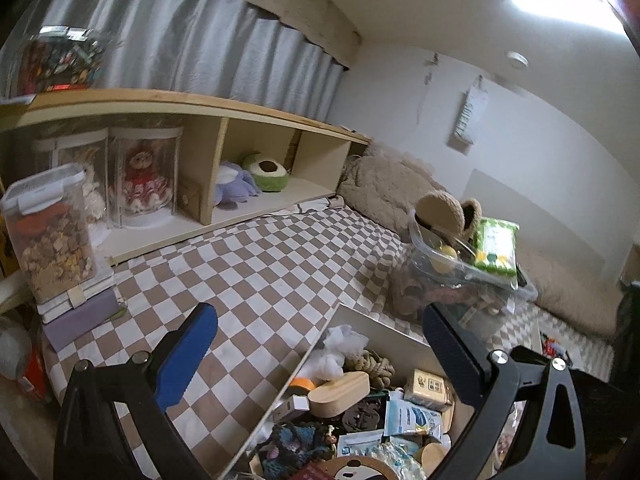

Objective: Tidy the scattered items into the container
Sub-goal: 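Withdraw both open tools from the shoe box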

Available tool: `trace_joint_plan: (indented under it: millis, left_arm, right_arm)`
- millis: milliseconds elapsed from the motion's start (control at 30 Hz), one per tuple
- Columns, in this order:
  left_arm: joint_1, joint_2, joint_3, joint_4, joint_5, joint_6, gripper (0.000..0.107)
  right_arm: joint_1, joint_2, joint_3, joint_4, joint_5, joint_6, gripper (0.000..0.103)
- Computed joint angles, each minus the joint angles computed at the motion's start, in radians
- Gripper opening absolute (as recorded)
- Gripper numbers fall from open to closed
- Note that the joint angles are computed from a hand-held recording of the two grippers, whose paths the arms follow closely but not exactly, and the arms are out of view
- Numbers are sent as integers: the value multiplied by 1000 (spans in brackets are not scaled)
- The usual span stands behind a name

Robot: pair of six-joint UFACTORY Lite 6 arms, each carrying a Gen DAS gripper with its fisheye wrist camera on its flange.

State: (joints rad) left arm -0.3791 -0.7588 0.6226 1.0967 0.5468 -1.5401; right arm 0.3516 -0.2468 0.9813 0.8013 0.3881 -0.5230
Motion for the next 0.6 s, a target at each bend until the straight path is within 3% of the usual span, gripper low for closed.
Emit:
trace_joint_plan:
  millis: [267, 600]
  left_arm:
    - [-279, 104, 54, 151, 240, -155, 103]
    - [-487, 225, 112, 183, 371, -202, 103]
  right_arm:
    - [-120, -232, -147, -75, 22, -32, 103]
    - [-279, -508, -292, -137, 81, -101, 103]
